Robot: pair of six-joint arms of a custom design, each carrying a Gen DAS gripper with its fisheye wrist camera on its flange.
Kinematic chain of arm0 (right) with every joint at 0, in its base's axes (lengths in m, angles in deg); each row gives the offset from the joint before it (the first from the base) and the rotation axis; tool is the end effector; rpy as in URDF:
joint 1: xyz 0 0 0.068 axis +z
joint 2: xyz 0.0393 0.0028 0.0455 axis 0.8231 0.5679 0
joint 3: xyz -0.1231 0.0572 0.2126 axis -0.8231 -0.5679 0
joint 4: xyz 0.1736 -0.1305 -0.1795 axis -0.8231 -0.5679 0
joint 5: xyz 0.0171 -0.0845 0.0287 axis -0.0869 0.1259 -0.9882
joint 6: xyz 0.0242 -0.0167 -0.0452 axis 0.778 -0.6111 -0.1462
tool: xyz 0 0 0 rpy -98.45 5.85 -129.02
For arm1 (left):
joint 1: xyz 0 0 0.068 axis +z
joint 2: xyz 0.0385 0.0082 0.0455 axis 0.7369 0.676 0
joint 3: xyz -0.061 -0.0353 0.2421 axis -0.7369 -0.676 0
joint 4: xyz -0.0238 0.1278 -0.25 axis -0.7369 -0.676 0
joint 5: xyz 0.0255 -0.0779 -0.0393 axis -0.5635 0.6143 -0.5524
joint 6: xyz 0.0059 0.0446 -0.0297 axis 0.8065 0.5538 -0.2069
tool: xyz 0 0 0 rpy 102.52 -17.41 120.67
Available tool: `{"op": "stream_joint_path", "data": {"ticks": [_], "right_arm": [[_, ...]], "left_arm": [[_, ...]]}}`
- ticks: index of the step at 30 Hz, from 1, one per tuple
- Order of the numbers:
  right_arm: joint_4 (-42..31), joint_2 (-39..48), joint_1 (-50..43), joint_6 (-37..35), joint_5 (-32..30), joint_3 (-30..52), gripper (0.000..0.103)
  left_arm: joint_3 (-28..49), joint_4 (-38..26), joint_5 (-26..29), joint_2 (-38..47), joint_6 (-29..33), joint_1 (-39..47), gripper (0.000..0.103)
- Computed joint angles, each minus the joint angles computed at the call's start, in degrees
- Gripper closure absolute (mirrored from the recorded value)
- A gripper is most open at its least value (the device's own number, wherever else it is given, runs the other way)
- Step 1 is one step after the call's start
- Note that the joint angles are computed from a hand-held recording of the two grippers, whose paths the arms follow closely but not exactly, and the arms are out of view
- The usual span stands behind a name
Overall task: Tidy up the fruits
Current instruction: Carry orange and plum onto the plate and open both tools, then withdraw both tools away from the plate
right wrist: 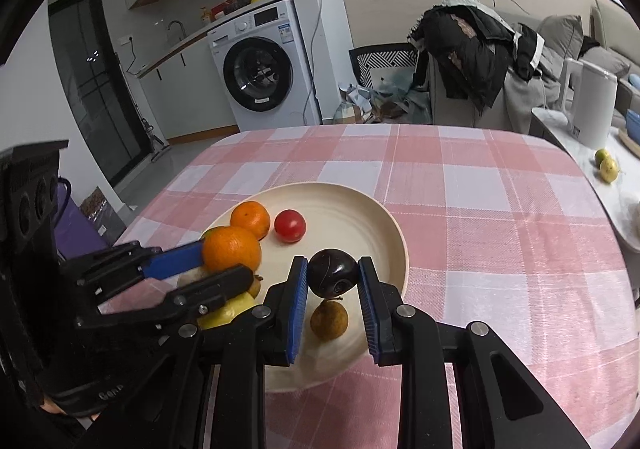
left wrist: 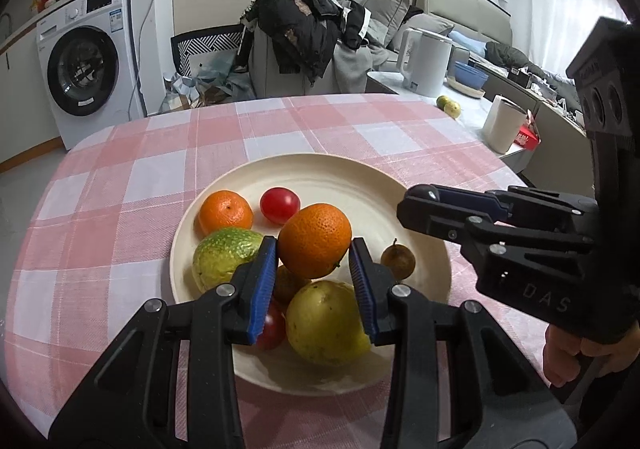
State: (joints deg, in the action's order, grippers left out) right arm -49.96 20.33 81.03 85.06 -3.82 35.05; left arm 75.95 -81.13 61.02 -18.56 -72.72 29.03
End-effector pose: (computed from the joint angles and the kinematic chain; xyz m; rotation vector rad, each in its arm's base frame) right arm 0.2705 0.1438 0.1577 -0.7339 2.2459 0.6322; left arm 0.2548 -0.0754 0.1738 -0.1693 2.2873 -0.0546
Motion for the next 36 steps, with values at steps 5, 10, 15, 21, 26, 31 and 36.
{"op": "stream_joint_path", "data": {"ticks": [5, 10, 15, 21, 26, 31, 36], "right_arm": [[0.8, 3.6, 0.6, 0.5, 1.1, 1.6, 0.077], [1.1, 5.6, 0.8, 0.8, 1.9, 2.3, 0.077], [1.1, 4.1, -0.1, 1.1, 1.7, 1.2, 0.066], [0.9, -2.3, -1.7, 0.1, 2.1, -3.1, 0.046], [0.6, -10.8, -3.1, -1.3, 0.3, -9.0, 0.002], [-0.4, -22.4, -3.7, -2.5, -2.3, -16.3, 0.0], [-1.9, -34.3, -2.4, -3.7, -2.2, -22.4, 0.0]], "left_arm": [[0.2, 1.4, 0.3, 2.1, 0.3, 0.5, 0.069], [0.4, 1.5, 0.3, 2.3, 0.4, 0.5, 0.069], [-0.8, 1.8, -1.3, -0.1, -0.3, -0.2, 0.065], [-5.0, -0.5, -6.9, -9.1, -1.2, -3.4, 0.029], [-9.6, -6.5, -13.5, -22.2, -2.7, -8.0, 0.001], [-13.4, -16.5, -21.3, -37.4, -7.2, -14.8, 0.001], [-13.9, -27.0, -29.8, -45.1, -13.0, -22.9, 0.001]]}}
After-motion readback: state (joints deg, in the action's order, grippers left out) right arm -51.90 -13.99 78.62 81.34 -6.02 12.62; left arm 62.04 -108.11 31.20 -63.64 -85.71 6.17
